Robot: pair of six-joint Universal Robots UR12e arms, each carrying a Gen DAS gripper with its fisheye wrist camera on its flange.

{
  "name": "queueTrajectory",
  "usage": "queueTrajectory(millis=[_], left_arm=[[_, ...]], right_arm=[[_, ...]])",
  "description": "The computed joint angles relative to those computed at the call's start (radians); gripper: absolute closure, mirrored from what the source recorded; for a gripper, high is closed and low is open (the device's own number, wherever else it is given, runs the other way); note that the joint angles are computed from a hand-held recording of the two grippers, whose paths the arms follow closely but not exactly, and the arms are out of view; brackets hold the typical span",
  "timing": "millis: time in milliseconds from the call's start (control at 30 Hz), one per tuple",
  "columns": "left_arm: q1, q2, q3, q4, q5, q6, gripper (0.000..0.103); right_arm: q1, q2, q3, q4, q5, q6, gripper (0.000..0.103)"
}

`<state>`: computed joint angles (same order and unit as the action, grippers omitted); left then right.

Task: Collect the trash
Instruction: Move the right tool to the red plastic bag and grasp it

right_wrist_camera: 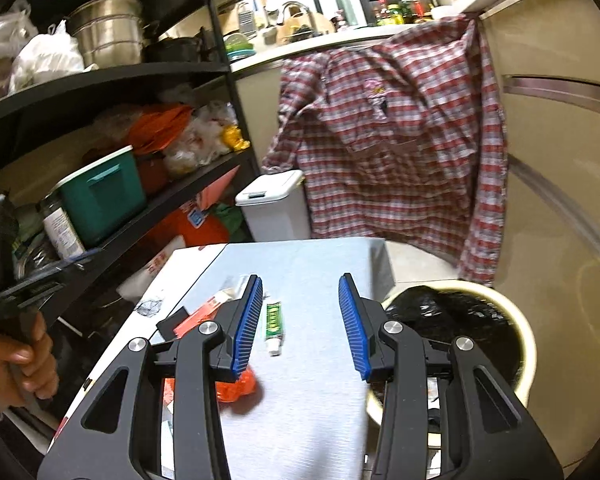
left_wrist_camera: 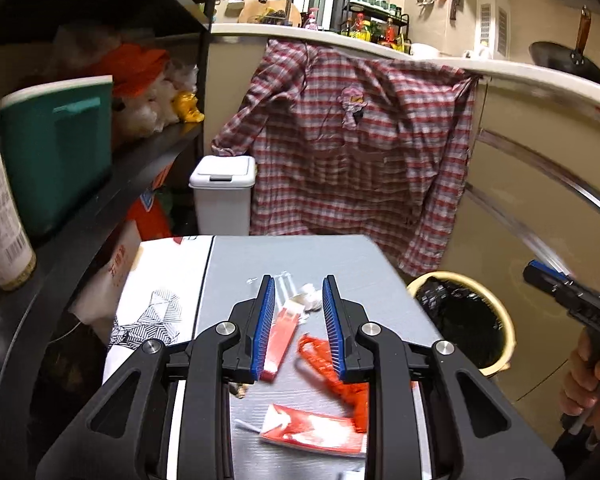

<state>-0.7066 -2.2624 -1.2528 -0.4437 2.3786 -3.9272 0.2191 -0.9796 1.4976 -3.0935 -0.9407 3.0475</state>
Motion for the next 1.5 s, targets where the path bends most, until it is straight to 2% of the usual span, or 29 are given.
queueTrajectory(millis=[100, 300, 367, 467, 533, 633, 767, 867, 1133, 1500], left_arm=[[0.004, -0.015, -0.006, 0.018, 0.005, 0.040, 0.079], [0.016, -0.025, -0.029, 0.026, -0.035, 0.038, 0.079], [0.019, -0.028, -0.033, 0.019, -0.045, 0.033, 0.079], [0.029, -0.029, -0.042, -0.006, -0.083, 0.003, 0.079], [0.035, -0.031, -0.047, -0.012, -0.102, -0.011, 0.076], [0.044, -0.038, -0.049, -0.023, -0.122, -0.025, 0.070], [0.058, -0.043, -0.053, -0.035, -0.156, -0.045, 0.068], [0.068, -0.042, -0.064, -0.040, -0.187, -0.070, 0.068], [0.083, -0.052, -0.059, -0.071, -0.248, -0.074, 0.068], [0.089, -0.057, -0.053, -0.107, -0.272, -0.075, 0.068]], right_arm=[[0.016, 0.010, 0.001, 0.000, 0.009, -0.002, 0.062], [0.057, 0.026, -0.005, 0.062, 0.007, -0.080, 0.062], [0.070, 0.032, -0.010, 0.099, 0.009, -0.110, 0.061], [0.085, 0.042, -0.021, 0.156, 0.005, -0.146, 0.055], [0.091, 0.048, -0.033, 0.204, 0.006, -0.166, 0.054], [0.099, 0.058, -0.051, 0.271, -0.007, -0.179, 0.048], [0.103, 0.077, -0.085, 0.378, -0.011, -0.185, 0.048], [0.103, 0.085, -0.094, 0.401, -0.005, -0.187, 0.043], [0.105, 0.097, -0.117, 0.463, 0.001, -0.199, 0.039], [0.108, 0.105, -0.136, 0.508, -0.011, -0.218, 0.038]])
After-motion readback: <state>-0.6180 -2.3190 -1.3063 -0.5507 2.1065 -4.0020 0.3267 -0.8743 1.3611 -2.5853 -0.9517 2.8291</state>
